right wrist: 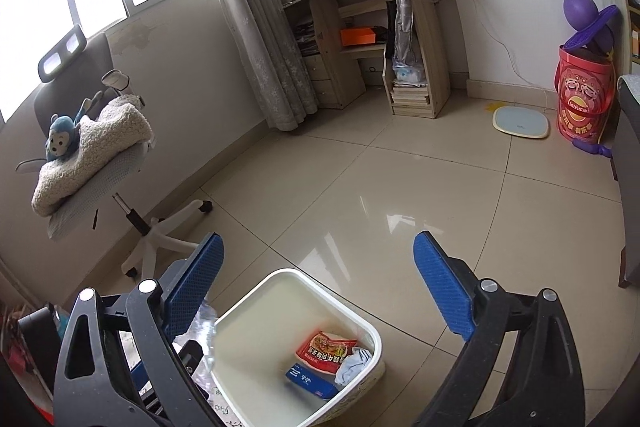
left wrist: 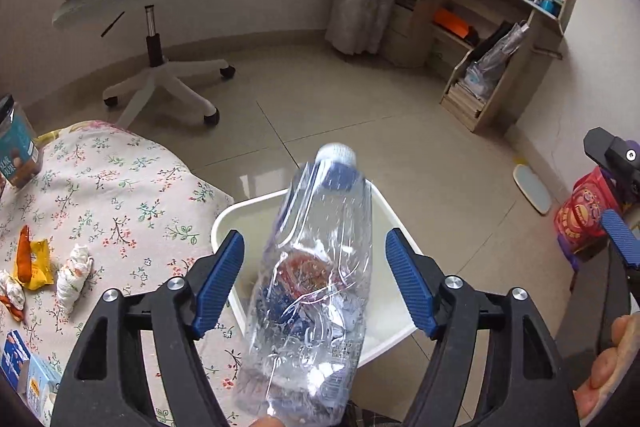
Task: Collect trash
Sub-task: 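Lower the water bottle with the left tool into the white bin and release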
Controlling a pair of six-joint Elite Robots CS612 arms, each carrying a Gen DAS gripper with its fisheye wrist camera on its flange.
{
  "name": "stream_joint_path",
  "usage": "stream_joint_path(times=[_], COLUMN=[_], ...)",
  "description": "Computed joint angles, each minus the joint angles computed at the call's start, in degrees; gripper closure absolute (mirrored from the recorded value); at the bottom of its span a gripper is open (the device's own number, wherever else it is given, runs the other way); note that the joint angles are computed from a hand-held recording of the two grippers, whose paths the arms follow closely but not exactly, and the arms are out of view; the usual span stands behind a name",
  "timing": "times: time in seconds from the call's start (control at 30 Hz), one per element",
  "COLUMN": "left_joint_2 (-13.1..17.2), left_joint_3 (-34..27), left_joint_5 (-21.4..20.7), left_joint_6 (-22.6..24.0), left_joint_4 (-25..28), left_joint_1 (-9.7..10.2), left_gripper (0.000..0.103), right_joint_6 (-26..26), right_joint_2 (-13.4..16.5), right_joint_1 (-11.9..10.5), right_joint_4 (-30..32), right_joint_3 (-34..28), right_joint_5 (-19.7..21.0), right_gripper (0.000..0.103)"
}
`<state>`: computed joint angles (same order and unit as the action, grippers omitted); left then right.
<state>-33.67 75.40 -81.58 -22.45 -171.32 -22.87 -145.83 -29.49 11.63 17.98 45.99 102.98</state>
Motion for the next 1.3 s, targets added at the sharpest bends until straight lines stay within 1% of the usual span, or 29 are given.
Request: stream_joint_path(times=[0.1, 0.23, 0.33, 0.43, 0.53, 0.67, 0.73, 0.8, 0.87, 1.0, 1.13, 1.3], left_joint_2=[-0.36, -1.65, -3.03, -4.12, -5.24, -6.73, -7.38, -7.73, -7.95, -8.6, -9.21, -10.24], left_joint_3=[0.56, 2.84, 5.51, 8.08, 10.54, 14.01, 15.78, 17.24, 18.19, 19.44, 20.98, 22.89], left_joint_5=[-0.74, 1.14, 5.39, 8.85, 10.51, 15.37, 18.02, 20.85, 22.77, 23.57, 25.61, 26.6], left_joint_6=[0.26, 0.94, 0.97, -0.54, -2.31, -3.37, -3.5, -3.81, -4.06, -5.3, -5.05, -6.79], left_joint_4=[-0.18, -0.71, -1.98, -3.88, -4.98, -7.54, -9.31, -11.4, -12.55, -11.36, -11.16, -9.65], left_joint_1=[0.21, 0.35, 0.33, 0.75, 1.46, 1.76, 1.75, 1.73, 1.87, 2.52, 2.98, 4.09], left_gripper=[0.023, 0.022, 0.021, 0.02, 0.02, 0.02, 0.016, 0.014, 0.013, 0.013, 0.013, 0.013], right_joint_6=[0.65, -1.55, -4.38, -7.16, -10.13, -13.64, -15.45, -17.08, -18.18, -20.64, -22.8, -25.37], right_joint_2=[-0.27, 0.16, 0.77, 1.19, 1.33, 2.05, 2.57, 3.22, 3.8, 5.3, 7.09, 9.12], right_joint_1=[-0.04, 0.66, 1.47, 2.61, 3.81, 5.14, 5.89, 6.55, 7.08, 8.17, 9.23, 10.61], right_joint_4=[-0.39, 0.32, 1.49, 1.97, 1.62, 2.37, 2.64, 3.32, 4.19, 6.19, 8.31, 10.45], right_joint_3=[0.54, -0.35, -1.41, -2.02, -2.02, -3.12, -3.87, -4.98, -6.04, -8.76, -12.23, -16.05], right_joint_5=[0.37, 1.28, 0.87, 1.54, 2.56, 2.59, 3.14, 3.22, 2.97, 2.07, 0.76, -1.29], right_gripper=[0.011, 0.009, 0.009, 0.007, 0.007, 0.007, 0.007, 0.007, 0.007, 0.007, 0.007, 0.007])
